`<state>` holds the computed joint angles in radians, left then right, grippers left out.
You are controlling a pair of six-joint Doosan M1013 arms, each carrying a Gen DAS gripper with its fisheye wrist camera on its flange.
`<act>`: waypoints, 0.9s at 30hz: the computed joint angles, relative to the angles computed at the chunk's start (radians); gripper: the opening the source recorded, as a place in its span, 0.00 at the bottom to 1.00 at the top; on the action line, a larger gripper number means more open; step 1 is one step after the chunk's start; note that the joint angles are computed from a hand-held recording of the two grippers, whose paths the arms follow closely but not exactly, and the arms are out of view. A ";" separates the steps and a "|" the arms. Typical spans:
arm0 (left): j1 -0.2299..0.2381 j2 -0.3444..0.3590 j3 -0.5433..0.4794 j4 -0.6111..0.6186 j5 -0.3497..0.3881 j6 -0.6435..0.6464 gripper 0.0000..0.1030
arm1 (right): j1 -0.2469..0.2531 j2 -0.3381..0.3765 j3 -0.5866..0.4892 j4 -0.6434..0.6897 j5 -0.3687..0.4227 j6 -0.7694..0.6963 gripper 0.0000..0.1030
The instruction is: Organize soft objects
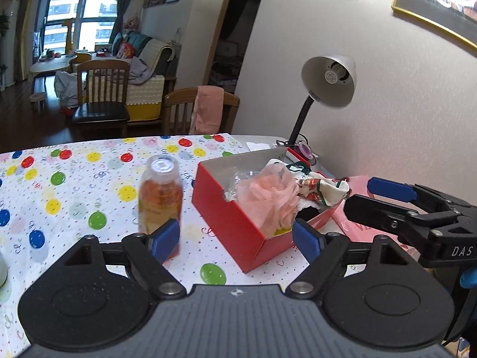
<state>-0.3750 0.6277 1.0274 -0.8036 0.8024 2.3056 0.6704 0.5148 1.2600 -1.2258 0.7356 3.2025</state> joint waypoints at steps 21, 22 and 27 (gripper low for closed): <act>0.047 -0.107 0.190 -0.256 -0.099 0.300 1.00 | 0.061 0.033 -0.031 -0.016 0.094 0.079 1.00; 0.047 -0.112 0.198 -0.265 -0.108 0.317 1.00 | 0.062 0.034 -0.030 -0.019 0.093 0.086 1.00; 0.046 -0.136 0.238 -0.305 -0.160 0.396 1.00 | 0.070 0.040 -0.039 -0.023 0.100 0.098 1.00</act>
